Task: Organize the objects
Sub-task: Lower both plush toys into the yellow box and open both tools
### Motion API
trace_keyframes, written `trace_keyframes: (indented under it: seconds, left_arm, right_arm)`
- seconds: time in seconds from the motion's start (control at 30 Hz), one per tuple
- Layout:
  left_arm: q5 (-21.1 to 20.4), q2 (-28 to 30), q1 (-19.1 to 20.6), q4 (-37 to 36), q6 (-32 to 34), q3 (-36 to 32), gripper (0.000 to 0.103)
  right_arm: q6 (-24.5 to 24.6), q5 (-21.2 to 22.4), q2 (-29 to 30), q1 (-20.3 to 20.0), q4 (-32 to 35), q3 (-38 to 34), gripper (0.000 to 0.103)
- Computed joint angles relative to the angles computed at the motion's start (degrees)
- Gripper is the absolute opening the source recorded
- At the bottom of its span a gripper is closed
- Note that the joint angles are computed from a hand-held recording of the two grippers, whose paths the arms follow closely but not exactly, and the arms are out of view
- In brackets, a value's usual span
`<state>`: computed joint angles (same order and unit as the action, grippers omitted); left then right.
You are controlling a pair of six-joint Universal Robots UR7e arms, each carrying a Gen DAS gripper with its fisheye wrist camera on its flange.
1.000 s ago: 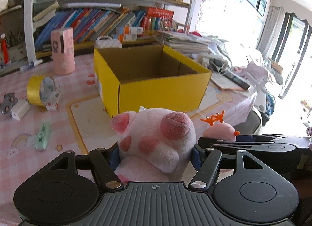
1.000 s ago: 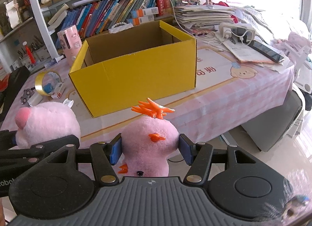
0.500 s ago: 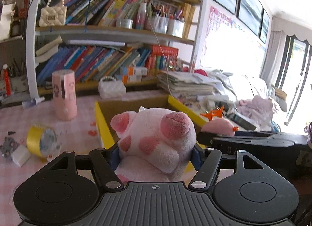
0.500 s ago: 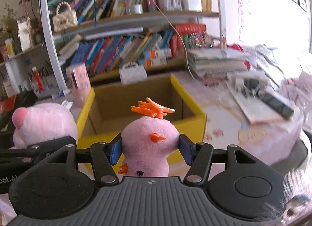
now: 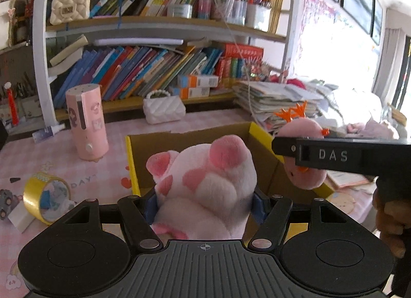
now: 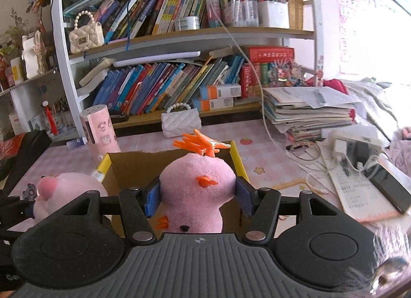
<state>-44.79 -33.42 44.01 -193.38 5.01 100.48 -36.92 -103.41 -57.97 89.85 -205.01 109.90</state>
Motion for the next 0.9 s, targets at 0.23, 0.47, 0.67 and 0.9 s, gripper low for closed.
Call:
trace_keyframes:
  seconds: [0.23, 0.47, 0.67, 0.9]
  left_arm:
    - [2.4, 2.9, 1.3, 6.1, -2.2, -5.2, 0.068]
    - [3.6, 4.3, 2.5, 13.1, -5.3, -8.3, 0.068]
    - [5.0, 5.7, 2.6, 15.4, -3.3, -10.3, 0.068]
    - [6.8, 7.1, 2.2, 17.1, -0.3, -11.4, 0.068]
  right_arm:
    - [-2.2, 1.7, 1.5, -1.2, 10.6, -5.7, 0.057]
    - [-4.0, 0.8, 4.0, -1.5, 21.0, -11.3, 0.057]
    - [-4.8, 0.4, 5.9, -1.8, 27.2, -15.2, 0.057]
    - [-7.3, -2.4, 7.2, -1.5, 32.9, -17.8, 0.057]
